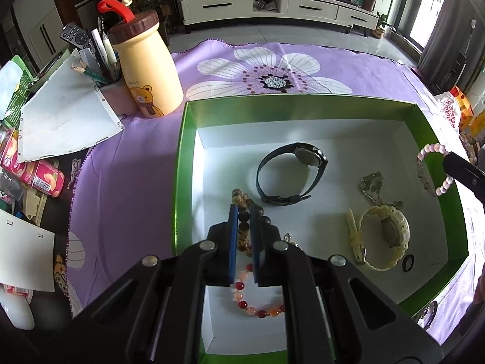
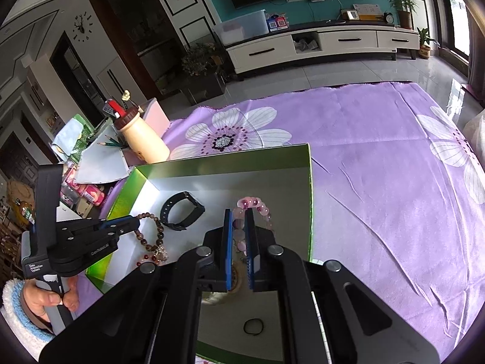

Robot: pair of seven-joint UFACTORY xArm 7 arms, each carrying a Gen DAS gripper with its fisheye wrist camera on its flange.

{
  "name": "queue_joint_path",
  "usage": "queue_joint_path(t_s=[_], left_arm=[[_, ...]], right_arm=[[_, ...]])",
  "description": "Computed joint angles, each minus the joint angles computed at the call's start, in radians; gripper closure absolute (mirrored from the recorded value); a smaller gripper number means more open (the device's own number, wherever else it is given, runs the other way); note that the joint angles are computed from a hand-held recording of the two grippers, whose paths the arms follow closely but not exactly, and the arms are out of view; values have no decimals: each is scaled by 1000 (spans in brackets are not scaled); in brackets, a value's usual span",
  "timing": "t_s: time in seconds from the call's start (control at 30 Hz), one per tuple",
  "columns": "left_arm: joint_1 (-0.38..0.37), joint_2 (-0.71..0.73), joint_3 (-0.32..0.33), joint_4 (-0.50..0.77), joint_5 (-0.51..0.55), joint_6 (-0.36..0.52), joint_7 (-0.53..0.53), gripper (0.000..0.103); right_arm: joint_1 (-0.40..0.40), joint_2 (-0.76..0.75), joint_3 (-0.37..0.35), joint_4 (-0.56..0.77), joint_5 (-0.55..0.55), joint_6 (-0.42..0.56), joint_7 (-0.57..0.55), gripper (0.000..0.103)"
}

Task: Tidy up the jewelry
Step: 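Carry the wooden and pink bracelets into the green box and open both grippers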

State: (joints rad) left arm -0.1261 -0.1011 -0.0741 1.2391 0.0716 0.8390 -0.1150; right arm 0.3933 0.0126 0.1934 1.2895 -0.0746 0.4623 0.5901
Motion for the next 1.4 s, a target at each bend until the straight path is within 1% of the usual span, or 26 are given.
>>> queue_joint_path(t_s=[0.5,0.73,0.93,1.3,1.4], left_arm=[[-4,24,-1,10,9,-2,-17,96],[-5,32,0,20,6,0,-14,96],[-6,40,-1,27,19,-2,-18,96],[-5,35,2,25,15,-5,-24,95],[-6,31,1,20,9,-8,-21,93]], right_arm=[[2,68,-11,56,10,42,-26,96],[10,91,-22,90,-30,81,9,96],[17,108,-26,121,-64,124,16,96],[19,116,-29,126,-68,138,16,96],[20,117,-29,125,-68,139,18,96]])
